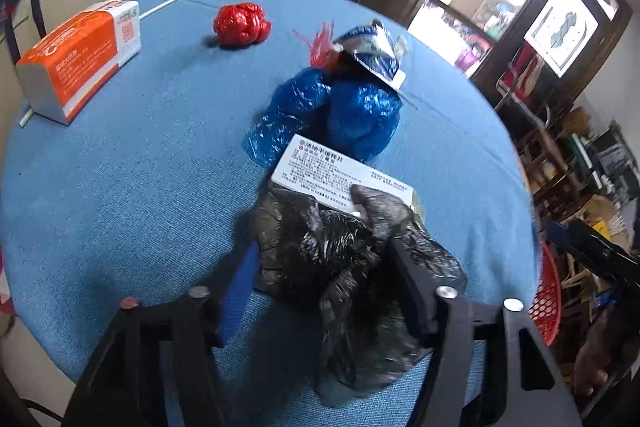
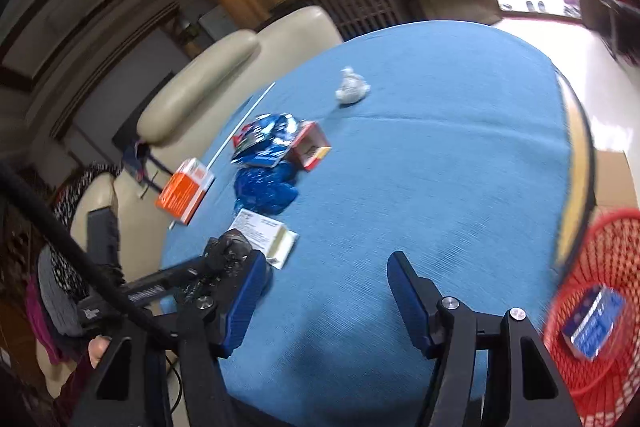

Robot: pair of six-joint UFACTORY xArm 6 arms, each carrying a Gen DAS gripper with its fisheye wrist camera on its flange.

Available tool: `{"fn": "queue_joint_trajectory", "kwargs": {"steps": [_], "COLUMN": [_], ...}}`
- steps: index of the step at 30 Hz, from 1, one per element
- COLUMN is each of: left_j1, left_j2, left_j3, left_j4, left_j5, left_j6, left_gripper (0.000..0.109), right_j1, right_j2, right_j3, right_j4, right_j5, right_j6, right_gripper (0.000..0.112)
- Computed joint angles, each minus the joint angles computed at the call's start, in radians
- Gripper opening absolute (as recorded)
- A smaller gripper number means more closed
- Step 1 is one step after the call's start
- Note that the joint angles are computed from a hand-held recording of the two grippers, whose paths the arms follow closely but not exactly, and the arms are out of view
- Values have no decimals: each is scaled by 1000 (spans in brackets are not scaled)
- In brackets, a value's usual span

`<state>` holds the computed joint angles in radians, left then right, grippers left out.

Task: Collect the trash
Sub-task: 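Reach the left tool to the black bags while the right grasps the white medicine box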

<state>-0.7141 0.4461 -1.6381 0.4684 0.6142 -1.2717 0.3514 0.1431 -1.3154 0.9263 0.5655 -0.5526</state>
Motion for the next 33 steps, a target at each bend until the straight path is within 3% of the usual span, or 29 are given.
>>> {"fn": "queue_joint_trajectory", "kwargs": {"steps": [1, 3, 8, 16, 20, 23, 25, 26, 27, 33], "left_j1": [3, 10, 7, 21, 5, -16, -43, -55, -69, -119], "left_j2": [-22, -67, -131, -272, -304, -293, -272, -266, -255, -220], "left_j3": [32, 99, 171, 354, 361, 314, 258, 238, 211, 119], "left_j4": [8, 22, 69, 112, 116, 119, 156, 170, 197, 263], "left_j5": [-26, -99, -69, -129, -74, 26, 131, 176, 231, 399], "left_j6": [-10, -30, -63, -121, -106, -84, -77, -77, -80, -47], "left_gripper": [49, 19, 7, 6, 6, 13, 29, 47, 55, 56], "right_j1": [10, 32, 82, 156, 173, 176, 181, 183, 184, 181], "right_j2": [20, 72, 209, 410, 495, 546, 545, 539, 524, 438], "right_j3": [-26, -96, -274, -518, -629, -704, -693, -679, -648, -494], "right_j4": [-18, -68, -160, -391, -453, -476, -500, -514, -514, -500], "right_j5": [4, 26, 93, 142, 186, 259, 255, 247, 224, 98], "right_j6": [5, 24, 57, 142, 140, 144, 151, 158, 154, 167], "right_gripper": [67, 67, 67, 67, 67, 67, 67, 67, 65, 50]}}
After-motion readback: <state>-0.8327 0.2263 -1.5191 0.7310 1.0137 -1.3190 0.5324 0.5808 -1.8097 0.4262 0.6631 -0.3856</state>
